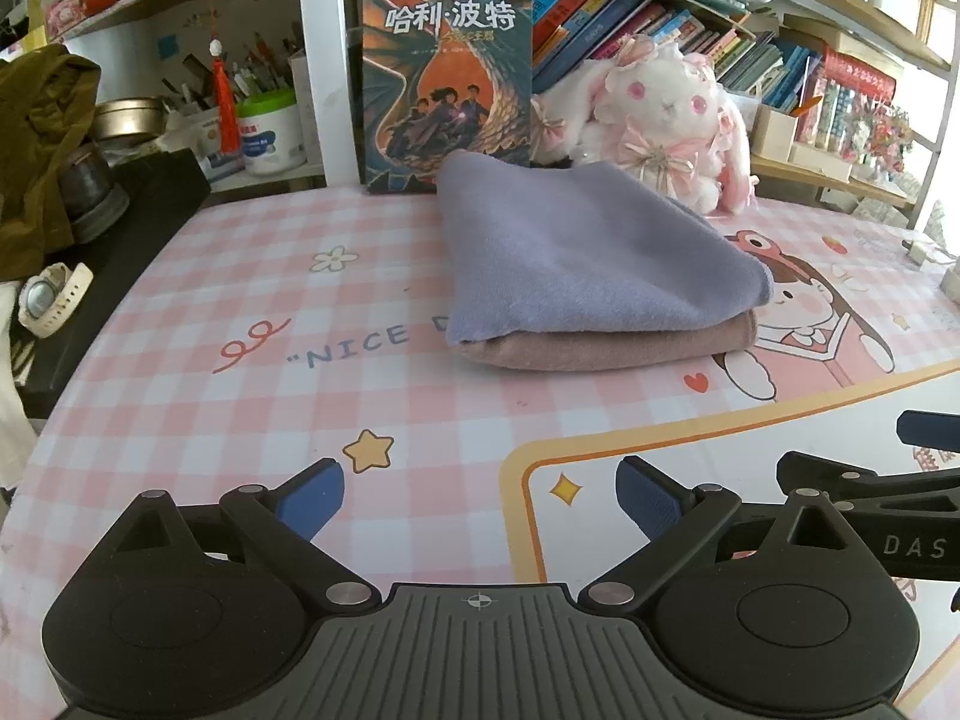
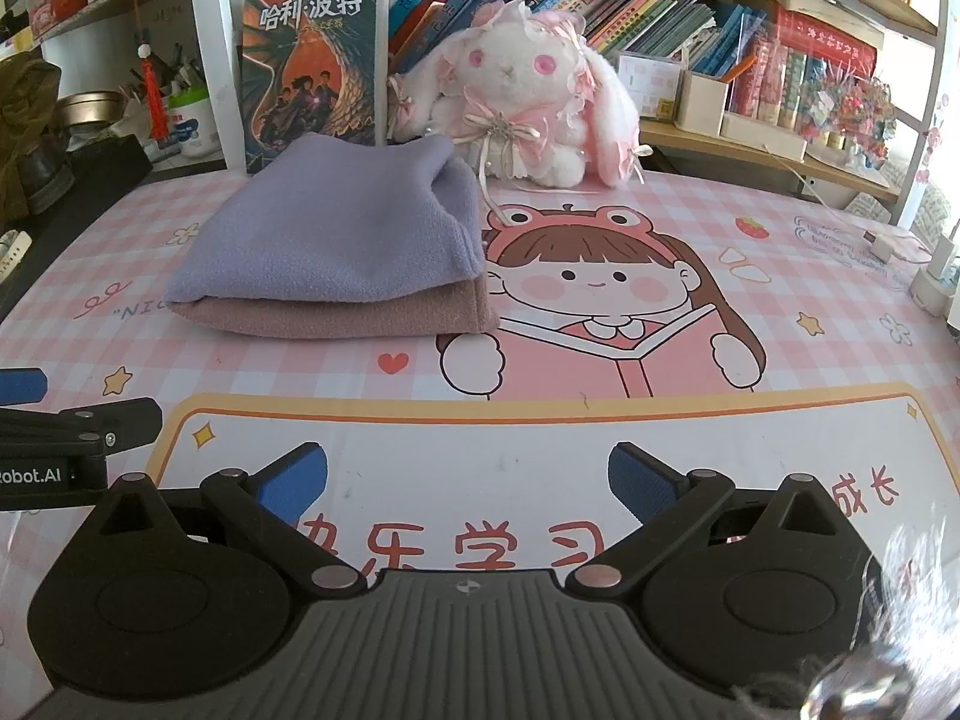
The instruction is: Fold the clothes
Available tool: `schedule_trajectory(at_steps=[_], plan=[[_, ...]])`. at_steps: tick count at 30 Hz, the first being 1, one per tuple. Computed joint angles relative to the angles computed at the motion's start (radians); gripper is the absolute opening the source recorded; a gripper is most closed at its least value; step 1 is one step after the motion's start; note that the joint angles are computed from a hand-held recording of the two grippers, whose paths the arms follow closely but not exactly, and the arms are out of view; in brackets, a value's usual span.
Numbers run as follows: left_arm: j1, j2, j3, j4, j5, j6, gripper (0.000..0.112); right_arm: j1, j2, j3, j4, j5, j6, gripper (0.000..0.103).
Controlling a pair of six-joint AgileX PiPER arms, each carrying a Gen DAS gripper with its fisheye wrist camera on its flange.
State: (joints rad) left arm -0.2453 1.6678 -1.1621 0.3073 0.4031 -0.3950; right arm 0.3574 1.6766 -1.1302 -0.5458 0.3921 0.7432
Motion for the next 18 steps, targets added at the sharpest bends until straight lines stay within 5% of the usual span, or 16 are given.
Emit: schedule_trajectory(at_steps=[18], plan=[[-0.005, -0.002, 0.000, 0.007, 0.004, -0.007, 0.100, 0.004, -0.005, 0.004, -0.011, 0.002, 0.014, 0.101]])
